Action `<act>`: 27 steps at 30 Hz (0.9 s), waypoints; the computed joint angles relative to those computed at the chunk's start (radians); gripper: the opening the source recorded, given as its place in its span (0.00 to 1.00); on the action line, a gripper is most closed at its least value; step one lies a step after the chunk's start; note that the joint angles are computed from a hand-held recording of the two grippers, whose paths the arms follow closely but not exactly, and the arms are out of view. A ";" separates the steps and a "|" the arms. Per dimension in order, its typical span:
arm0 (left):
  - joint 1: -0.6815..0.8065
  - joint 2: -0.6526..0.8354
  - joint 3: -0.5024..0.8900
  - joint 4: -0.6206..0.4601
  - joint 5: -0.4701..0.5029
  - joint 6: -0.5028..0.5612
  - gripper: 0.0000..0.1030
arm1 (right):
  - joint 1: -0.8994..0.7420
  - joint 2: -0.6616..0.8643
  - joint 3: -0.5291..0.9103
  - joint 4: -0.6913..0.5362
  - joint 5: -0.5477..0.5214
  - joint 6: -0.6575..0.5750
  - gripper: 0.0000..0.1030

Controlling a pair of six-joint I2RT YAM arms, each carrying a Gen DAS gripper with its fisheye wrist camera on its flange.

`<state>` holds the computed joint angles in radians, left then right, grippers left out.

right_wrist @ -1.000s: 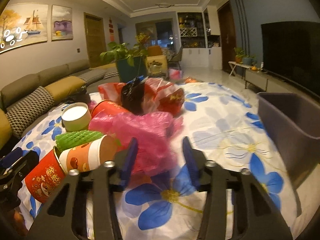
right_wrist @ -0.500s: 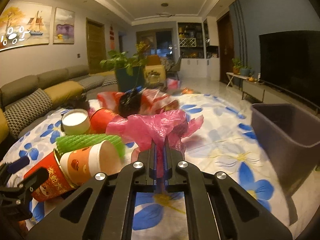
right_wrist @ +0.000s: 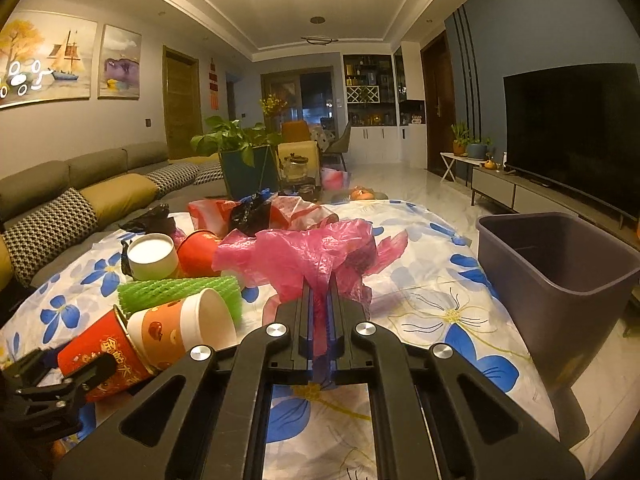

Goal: Collect trash
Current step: 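Grasp the pink plastic bag with the right tool while the left tool grasps the red paper cup, then carry the pink bag and red cup over the grey bin while both tools open to drop them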

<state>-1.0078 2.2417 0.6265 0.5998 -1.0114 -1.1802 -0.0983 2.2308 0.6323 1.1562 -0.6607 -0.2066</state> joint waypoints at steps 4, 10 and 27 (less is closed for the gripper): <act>-0.008 0.019 -0.008 0.051 -0.011 0.025 0.64 | -0.001 -0.005 -0.007 0.004 -0.002 0.003 0.06; -0.028 0.003 -0.024 0.061 -0.028 0.028 0.55 | -0.013 -0.015 -0.023 0.017 -0.010 0.009 0.06; -0.138 -0.161 -0.085 -0.160 -0.172 -0.138 0.54 | -0.047 -0.023 -0.037 0.048 -0.033 0.032 0.06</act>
